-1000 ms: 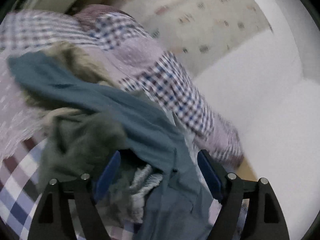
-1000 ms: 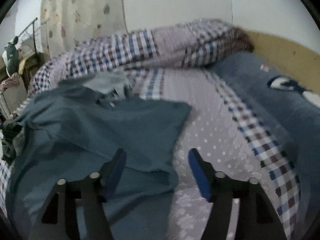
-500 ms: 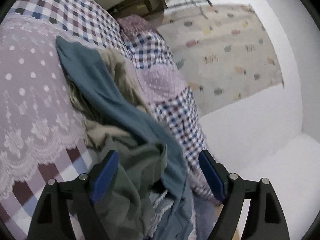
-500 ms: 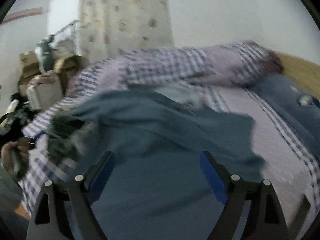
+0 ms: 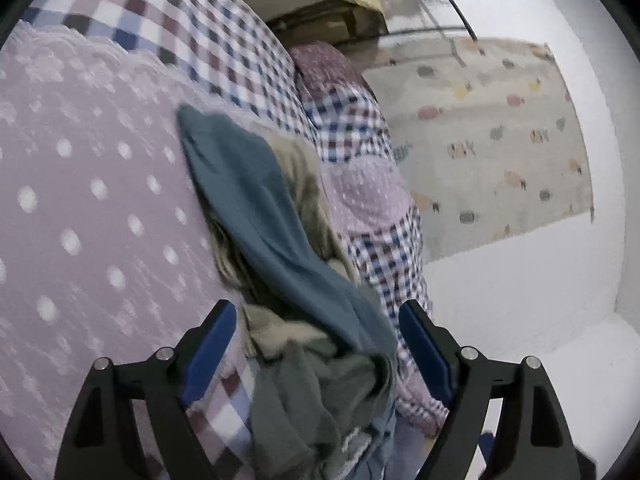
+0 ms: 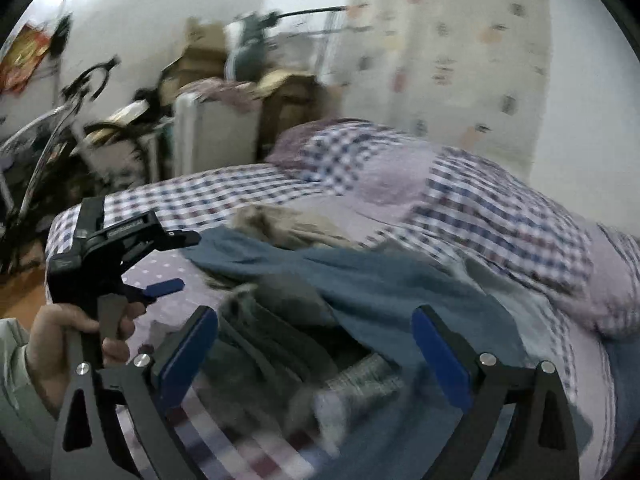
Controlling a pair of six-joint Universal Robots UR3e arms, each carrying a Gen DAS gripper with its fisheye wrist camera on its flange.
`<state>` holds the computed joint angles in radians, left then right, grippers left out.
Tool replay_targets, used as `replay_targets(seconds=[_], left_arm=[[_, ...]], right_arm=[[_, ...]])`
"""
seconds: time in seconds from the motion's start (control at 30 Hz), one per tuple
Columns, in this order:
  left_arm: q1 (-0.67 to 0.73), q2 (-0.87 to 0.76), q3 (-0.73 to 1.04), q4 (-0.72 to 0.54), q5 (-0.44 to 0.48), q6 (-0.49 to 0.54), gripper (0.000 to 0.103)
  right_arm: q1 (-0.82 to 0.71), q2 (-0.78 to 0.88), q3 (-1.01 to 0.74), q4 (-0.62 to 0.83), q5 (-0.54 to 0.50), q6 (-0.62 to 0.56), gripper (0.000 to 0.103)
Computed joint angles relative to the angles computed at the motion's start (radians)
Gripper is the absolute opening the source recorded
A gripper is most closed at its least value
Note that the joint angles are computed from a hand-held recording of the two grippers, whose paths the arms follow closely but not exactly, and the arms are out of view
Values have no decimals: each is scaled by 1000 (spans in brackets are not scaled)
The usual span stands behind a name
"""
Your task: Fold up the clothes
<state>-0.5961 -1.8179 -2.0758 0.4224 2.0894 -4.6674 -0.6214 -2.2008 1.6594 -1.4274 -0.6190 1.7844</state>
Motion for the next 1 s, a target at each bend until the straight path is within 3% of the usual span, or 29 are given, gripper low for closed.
replay_targets(seconds=[0.1,0.2,0.3,0.37,0.4,0.43,0.53,0.6,0.83,1.0], left_arm=[[10,14,-63,71,33,-29,86],[21,-3,-113,171,41,-73,86],[51,4,-160,218,-6,-92,86],[60,11,-180,234,-12,-93,86],[63,14,-190,243,-12,-92,86],[66,17,-200,252,-12,-92,86],[76,18,-237,304,-11,-97,86],[78,-4,-274,397,4,-115,86],[36,-113,-350,693,158,-195,86],[32,-121,-414,773,213,-225,86]], right_arm=[[314,201,0,-422,-141,286,100],[558,399,-117,-599,-334,433,100],[703,589,-299,-601,-444,452,98],[759,716,-463,-517,-495,431,81],[779,792,-568,-450,-517,427,61],[794,863,-673,-378,-536,422,48],[834,1027,-899,-228,-588,411,47],[881,1085,-935,-239,-661,397,47],[1051,1115,-783,-433,-730,408,48],[1188,1139,-653,-638,-794,412,47]])
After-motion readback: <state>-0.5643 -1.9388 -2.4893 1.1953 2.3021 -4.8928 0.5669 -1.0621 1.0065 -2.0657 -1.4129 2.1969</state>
